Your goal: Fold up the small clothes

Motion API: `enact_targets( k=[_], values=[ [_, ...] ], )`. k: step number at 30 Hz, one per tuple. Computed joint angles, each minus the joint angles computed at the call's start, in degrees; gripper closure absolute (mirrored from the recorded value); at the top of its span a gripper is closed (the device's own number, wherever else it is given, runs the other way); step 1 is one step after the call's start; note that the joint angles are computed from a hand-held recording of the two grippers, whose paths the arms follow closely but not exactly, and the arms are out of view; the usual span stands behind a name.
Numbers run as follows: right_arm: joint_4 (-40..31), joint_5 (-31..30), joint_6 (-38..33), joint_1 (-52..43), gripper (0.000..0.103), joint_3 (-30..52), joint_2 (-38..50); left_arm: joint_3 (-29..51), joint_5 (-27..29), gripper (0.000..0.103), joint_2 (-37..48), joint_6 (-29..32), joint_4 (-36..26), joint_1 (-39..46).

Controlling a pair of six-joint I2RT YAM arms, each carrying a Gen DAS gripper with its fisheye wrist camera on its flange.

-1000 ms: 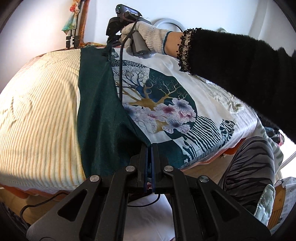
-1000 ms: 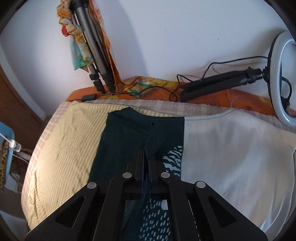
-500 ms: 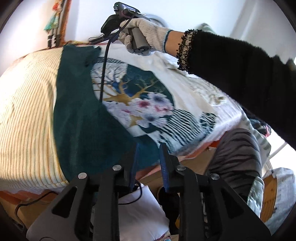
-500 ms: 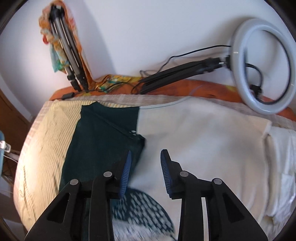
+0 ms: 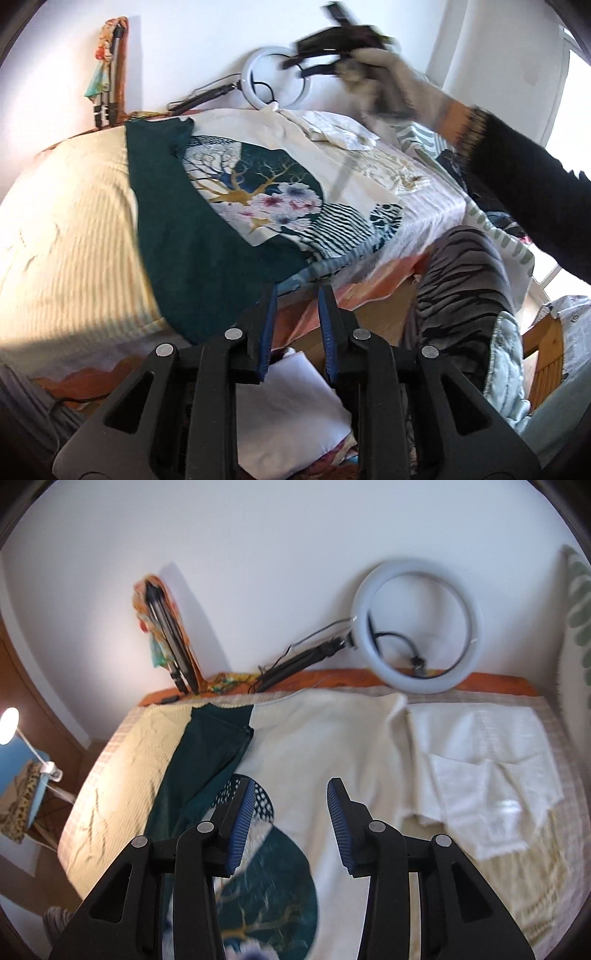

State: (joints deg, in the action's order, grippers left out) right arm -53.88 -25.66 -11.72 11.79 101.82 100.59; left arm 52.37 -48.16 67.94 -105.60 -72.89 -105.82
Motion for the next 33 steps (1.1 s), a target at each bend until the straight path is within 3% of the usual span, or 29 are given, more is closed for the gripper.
enact_targets(
  k=[5, 10, 14, 21, 25, 28, 29, 33],
  values=[
    [2.17, -4.28, -4.66, -6.64, 0.064, -11.54, -9.77, -0.41, 0.72, 0.081, 0.19, -0.21, -0.64, 2.72],
    [2.14, -5.1, -10.0, -11.86, 0.064, -17.59, -13.88, -0.04, 0.41, 0.081, 1.03, 12.4, 8.44, 11.28],
    [-0.85, -8.25, -14.31, -16.97, 0.064, -16.31, -13.38, 1.65, 1.41, 0.081, 4.36, 26.81, 20.16, 18.84],
    [-8.16, -13.12, -22.35, -26.68, 0.064, -10.98, -8.95, 7.62, 10.13, 0.081, 15.56, 50.11, 41.84, 31.67],
    [-10.32, -13.95, -25.12, -30.74, 0.064, -8.07, -5.24, 12.86, 17.06, 0.079, 23.34, 56.06, 49.15, 36.94],
    [-11.65, -14.5, -25.75, -32.55, 0.064, -5.54, -1.78, 16.74, 22.7, 0.059, 28.86, 58.19, 52.82, 40.22],
    [-12.02, -14.57, -25.96, -32.86, 0.064, -4.77, -0.7, 18.29, 23.56, 0.055, 30.59, 58.72, 52.68, 40.73],
    [-14.23, -14.97, -27.09, -33.54, 0.064, -1.52, 4.07, 26.42, 25.57, 0.053, 38.52, 61.02, 49.56, 42.1]
  ],
)
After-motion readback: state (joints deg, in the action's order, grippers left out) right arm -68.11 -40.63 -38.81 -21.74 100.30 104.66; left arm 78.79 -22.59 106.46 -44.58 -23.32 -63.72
